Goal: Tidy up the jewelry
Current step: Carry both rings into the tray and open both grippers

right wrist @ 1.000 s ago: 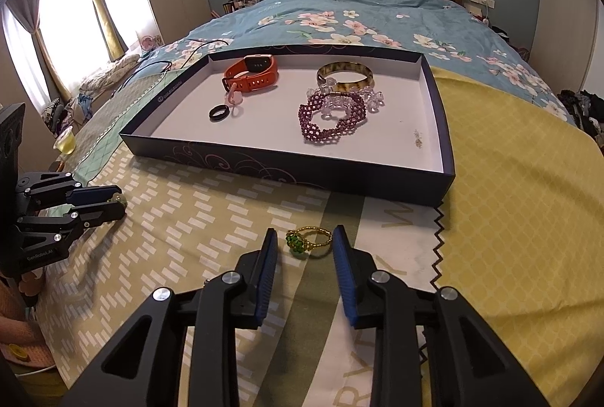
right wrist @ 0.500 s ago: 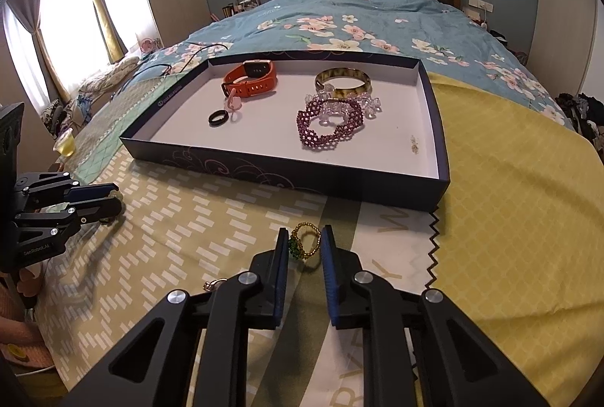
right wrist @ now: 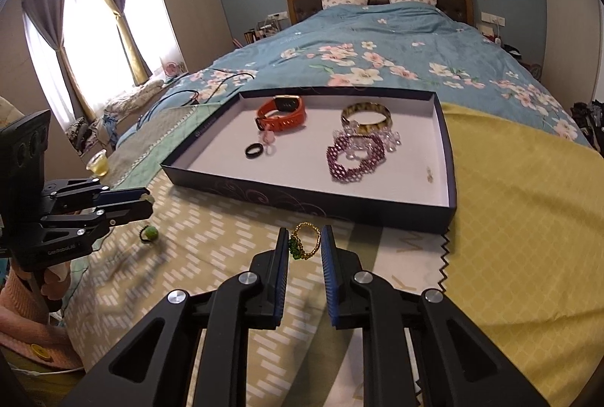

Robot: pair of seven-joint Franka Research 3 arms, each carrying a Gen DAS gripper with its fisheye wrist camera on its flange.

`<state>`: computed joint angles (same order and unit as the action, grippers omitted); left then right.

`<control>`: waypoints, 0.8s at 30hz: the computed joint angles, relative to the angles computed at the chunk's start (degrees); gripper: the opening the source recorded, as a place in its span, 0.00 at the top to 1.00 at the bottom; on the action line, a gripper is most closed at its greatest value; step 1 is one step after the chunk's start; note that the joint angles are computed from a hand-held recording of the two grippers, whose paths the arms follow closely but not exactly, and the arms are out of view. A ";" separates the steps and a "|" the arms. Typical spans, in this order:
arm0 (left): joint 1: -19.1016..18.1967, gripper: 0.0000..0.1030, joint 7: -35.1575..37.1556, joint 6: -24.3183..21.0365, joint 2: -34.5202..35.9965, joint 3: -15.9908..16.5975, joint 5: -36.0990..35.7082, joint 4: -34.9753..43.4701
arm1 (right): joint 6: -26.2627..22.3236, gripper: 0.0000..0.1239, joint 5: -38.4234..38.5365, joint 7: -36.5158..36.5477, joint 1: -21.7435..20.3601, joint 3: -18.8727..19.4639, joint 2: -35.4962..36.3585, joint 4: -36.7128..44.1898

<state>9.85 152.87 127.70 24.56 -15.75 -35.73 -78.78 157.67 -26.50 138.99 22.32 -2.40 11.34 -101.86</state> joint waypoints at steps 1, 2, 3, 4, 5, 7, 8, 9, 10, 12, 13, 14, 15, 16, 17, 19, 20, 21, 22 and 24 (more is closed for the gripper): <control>0.05 0.80 0.11 0.13 -0.09 -0.10 -0.20 -0.04 | 0.18 0.88 -0.21 -0.04 0.04 -0.04 0.04 0.15; 0.11 0.80 0.27 0.08 -0.16 -0.22 -0.46 0.02 | 0.27 0.88 -0.28 -0.11 0.05 -0.06 0.07 0.23; 0.13 0.80 0.34 0.06 -0.21 -0.27 -0.64 0.07 | 0.39 0.88 -0.23 -0.26 0.04 -0.03 0.07 0.23; 0.14 0.80 0.43 0.12 -0.26 -0.32 -0.84 0.07 | 0.54 0.88 -0.39 -0.16 0.09 -0.10 0.06 0.29; 0.14 0.80 0.49 -0.02 -0.27 -0.41 -1.08 0.24 | 0.68 0.88 -0.39 -0.16 0.09 -0.13 0.07 0.34; 0.07 0.80 0.58 0.09 -0.37 -0.42 -1.34 0.24 | 0.91 0.88 -0.54 -0.05 0.12 -0.25 0.10 0.49; 0.05 0.80 0.71 0.11 -0.42 -0.47 -1.52 0.26 | 1.02 0.88 -0.57 -0.03 0.12 -0.29 0.16 0.60; 0.04 0.80 0.78 -0.02 -0.40 -0.50 -1.68 0.40 | 1.16 0.88 -0.47 -0.16 0.08 -0.28 0.21 0.69; 0.00 0.81 0.80 -0.11 -0.36 -0.50 -1.78 0.56 | 1.17 0.88 -0.54 -0.20 0.10 -0.34 0.28 0.85; -0.03 0.80 0.99 -0.11 -0.40 -0.55 -2.07 0.63 | 1.31 0.88 -0.57 -0.30 0.11 -0.44 0.44 1.15; -0.04 0.81 1.07 -0.12 -0.43 -0.58 -2.22 0.63 | 1.37 0.88 -0.63 -0.23 0.15 -0.53 0.49 1.25; -0.10 0.80 1.08 -0.13 -0.47 -0.58 -2.31 0.65 | 1.43 0.88 -0.70 -0.14 0.17 -0.63 0.57 1.41; -0.20 0.80 1.06 -0.09 -0.36 -0.57 -2.34 0.84 | 1.43 0.88 -0.67 -0.23 0.17 -0.67 0.67 1.58; -0.32 0.80 0.97 0.02 -0.29 -0.56 -2.31 0.97 | 1.38 0.88 -0.77 -0.25 0.19 -0.78 0.78 1.83; -0.35 0.80 0.97 0.11 -0.25 -0.60 -2.40 1.09 | 1.42 0.88 -0.75 -0.35 0.17 -0.83 0.89 2.01; -0.46 0.80 0.88 0.27 -0.09 -0.65 -2.47 1.41 | 1.44 0.88 -0.98 -0.33 0.25 -1.03 1.02 2.29; -0.52 0.80 0.75 0.39 0.05 -0.69 -2.51 1.67 | 1.45 0.88 -0.95 -0.46 0.22 -1.06 1.06 2.34; -0.59 0.80 0.59 0.36 0.24 -0.72 -2.47 2.00 | 1.39 0.88 -1.05 -0.50 0.25 -1.13 1.10 2.45; -0.65 0.80 0.41 0.33 0.43 -0.75 -2.39 2.29 | 1.38 0.88 -1.10 -0.67 0.21 -1.19 1.21 2.63; -0.84 0.80 0.06 0.55 0.79 -0.84 -2.16 2.81 | 1.35 0.88 -0.99 -0.82 0.16 -1.28 1.42 2.97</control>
<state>9.01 152.93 128.25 25.35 -16.59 -37.89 -75.98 159.03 -27.49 138.17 22.48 -3.68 12.76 -98.88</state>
